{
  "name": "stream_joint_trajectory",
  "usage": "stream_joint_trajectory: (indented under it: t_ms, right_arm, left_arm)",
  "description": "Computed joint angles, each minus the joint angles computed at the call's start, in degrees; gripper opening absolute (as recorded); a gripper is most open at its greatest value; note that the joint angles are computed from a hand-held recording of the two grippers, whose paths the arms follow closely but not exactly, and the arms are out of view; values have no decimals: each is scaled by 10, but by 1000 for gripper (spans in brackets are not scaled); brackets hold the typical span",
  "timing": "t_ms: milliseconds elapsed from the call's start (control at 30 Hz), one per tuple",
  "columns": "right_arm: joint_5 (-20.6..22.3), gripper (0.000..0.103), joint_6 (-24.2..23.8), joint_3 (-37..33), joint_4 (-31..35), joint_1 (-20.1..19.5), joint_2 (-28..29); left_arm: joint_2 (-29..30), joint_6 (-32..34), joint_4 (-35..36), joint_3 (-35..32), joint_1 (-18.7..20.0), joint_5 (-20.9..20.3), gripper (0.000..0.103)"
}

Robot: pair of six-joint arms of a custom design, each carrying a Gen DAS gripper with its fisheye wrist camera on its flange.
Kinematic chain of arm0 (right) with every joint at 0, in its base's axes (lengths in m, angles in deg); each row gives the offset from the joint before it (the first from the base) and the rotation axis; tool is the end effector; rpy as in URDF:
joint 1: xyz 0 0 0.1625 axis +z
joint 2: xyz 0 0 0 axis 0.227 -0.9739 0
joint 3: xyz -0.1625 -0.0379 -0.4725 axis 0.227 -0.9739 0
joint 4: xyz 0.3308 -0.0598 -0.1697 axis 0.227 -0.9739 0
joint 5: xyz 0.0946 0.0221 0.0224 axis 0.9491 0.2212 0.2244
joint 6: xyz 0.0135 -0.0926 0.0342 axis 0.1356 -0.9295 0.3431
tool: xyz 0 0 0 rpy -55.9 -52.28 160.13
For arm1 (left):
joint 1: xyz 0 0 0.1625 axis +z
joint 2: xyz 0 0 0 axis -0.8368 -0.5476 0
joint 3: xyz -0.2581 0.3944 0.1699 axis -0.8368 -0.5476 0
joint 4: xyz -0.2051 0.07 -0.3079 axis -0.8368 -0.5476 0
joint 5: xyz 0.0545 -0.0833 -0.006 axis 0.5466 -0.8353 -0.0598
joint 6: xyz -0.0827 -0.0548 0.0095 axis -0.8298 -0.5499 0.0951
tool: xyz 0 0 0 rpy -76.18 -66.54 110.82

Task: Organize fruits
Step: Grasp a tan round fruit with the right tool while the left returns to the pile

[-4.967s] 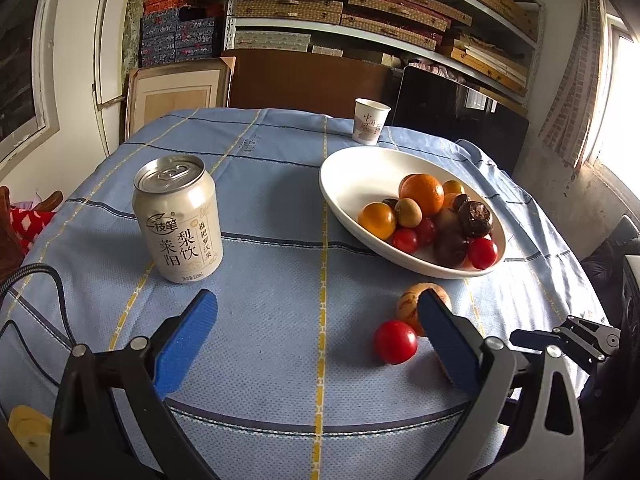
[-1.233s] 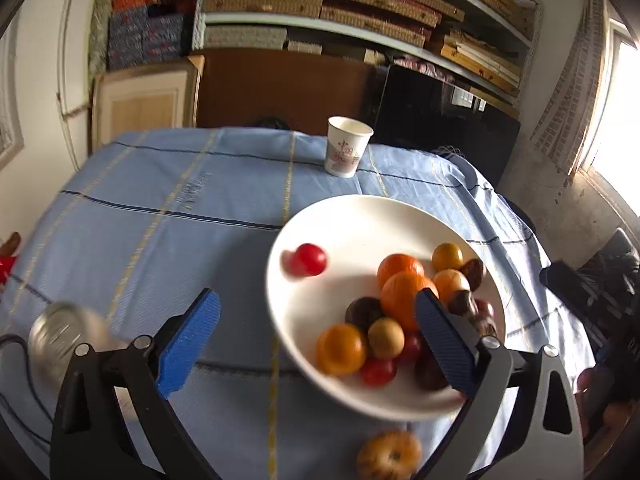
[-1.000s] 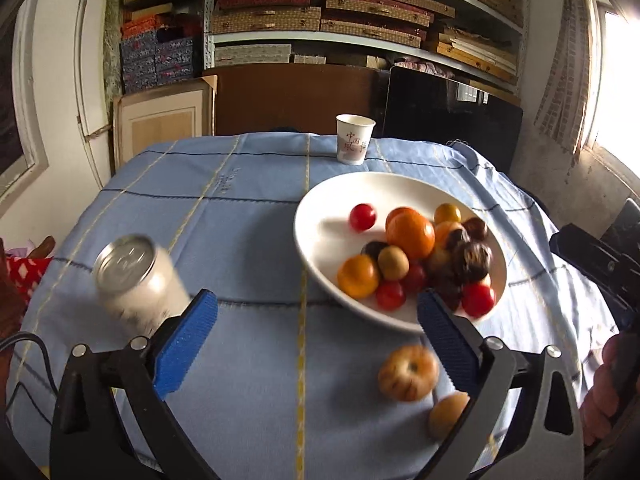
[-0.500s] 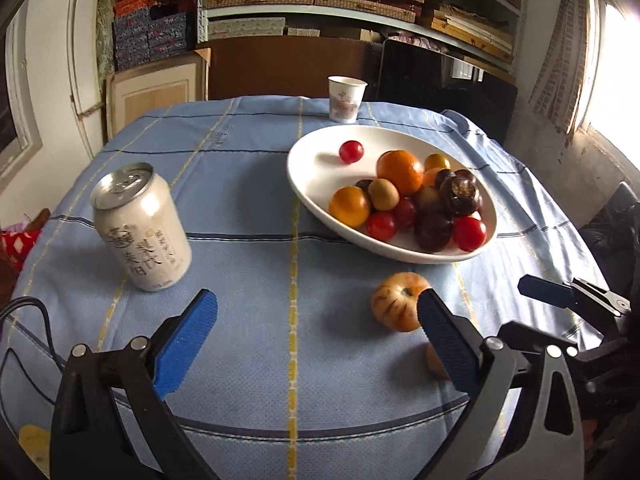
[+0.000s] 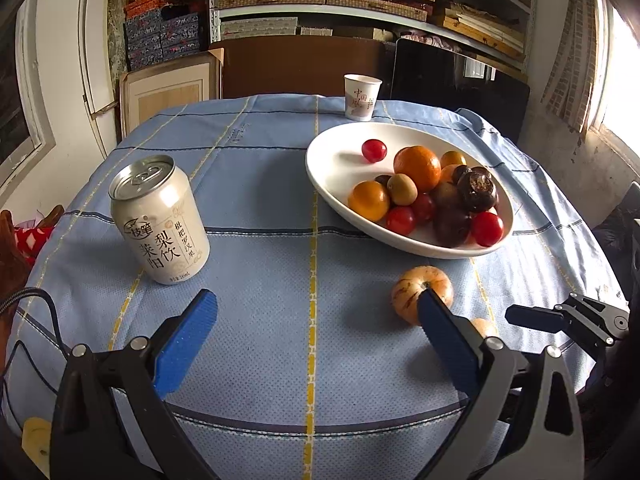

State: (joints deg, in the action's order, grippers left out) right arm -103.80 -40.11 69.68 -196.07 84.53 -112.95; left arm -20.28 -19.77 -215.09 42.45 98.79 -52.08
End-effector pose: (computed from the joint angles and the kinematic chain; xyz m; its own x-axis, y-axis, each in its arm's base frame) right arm 0.1282 -0.3762 0.1808 -0.7793 0.0271 0.6261 -0.4023 0.7444 -0.5329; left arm -0.2799 -0.5032 0.0830 -0.5914 0.5957 -0.5436 0.7855 0.5779 -0.2212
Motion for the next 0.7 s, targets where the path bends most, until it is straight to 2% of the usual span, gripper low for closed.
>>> stream_joint_trajectory:
  t_ms: [233,500,567,700]
  right_arm:
    - [-19,73,7,-17,37,2,3]
    - [-21,72,19,-18,32,-1,3]
    - [-20,67,20,-18,33,-2,3]
    - [-20,62,15,-21,34,-2,3]
  left_arm:
    - [5,-7,6,-4,2,5,98]
    - [9,-12,12,-7,4,9,98]
    - [9,-15,16,-8,5,10,98]
    - [6,-21,25,-11,8,4,98]
